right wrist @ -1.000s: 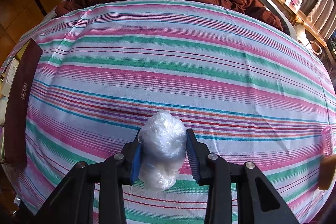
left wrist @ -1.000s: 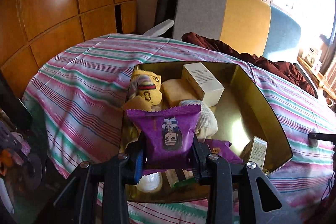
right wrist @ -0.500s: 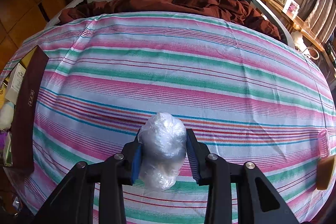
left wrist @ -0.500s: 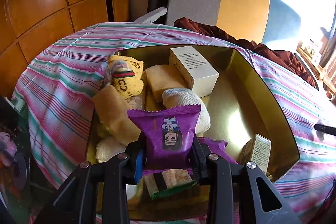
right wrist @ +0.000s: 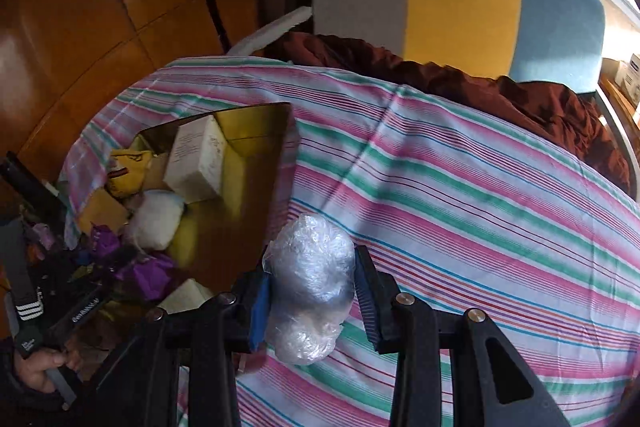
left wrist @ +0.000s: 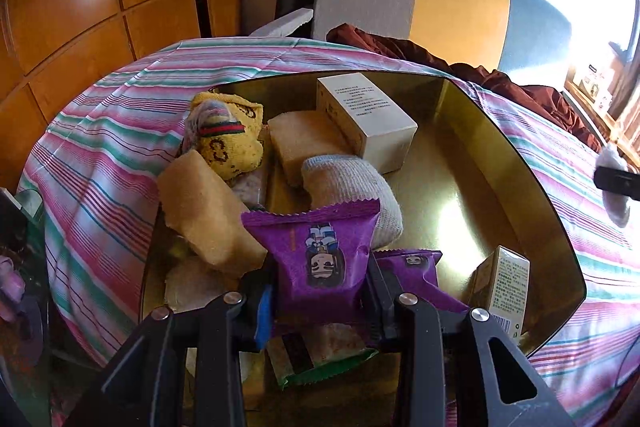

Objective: Organize objects
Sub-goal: 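Carry the purple packet into the gold tray and open the left gripper, then carry the clear plastic bag into the gold tray and open the right gripper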

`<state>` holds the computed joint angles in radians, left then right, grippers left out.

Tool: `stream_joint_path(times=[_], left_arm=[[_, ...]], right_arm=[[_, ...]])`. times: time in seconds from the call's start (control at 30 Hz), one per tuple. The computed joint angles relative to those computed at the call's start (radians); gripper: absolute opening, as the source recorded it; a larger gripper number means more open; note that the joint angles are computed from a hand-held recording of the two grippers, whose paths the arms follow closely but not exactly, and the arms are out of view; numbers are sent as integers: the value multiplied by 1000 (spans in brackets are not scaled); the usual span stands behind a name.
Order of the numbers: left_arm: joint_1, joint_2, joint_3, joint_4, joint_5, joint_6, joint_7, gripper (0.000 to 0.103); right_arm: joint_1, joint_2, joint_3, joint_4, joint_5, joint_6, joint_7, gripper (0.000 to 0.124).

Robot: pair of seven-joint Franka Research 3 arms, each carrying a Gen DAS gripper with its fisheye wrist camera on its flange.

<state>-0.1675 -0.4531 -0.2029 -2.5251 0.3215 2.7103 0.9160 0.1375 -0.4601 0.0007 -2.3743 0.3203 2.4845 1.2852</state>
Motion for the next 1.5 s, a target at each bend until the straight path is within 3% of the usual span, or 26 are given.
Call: stream_joint_path(times=[0.27, 0.67, 0.97, 1.23, 1.4, 1.5], left_arm=[[10, -35, -1, -24, 14, 33, -14, 45], [16, -88, 11, -53, -4, 60, -23, 52], [26, -111, 6, -62, -2, 57, -41, 60], [35, -142, -2, -67, 17, 51, -54, 62], [41, -170, -13, -68, 29, 38, -70, 70], [43, -192, -17, -72, 36, 36, -82, 81]], right_arm=[[77, 91, 49, 56, 19, 14, 13, 37], [101, 174, 73, 68, -34, 14, 88, 43], [94, 154, 99, 33, -131, 60, 169, 59], [83, 103, 120, -15, -198, 112, 246, 60], [41, 37, 160, -63, -283, 160, 349, 66], [17, -10, 177, -97, -321, 185, 405, 67]])
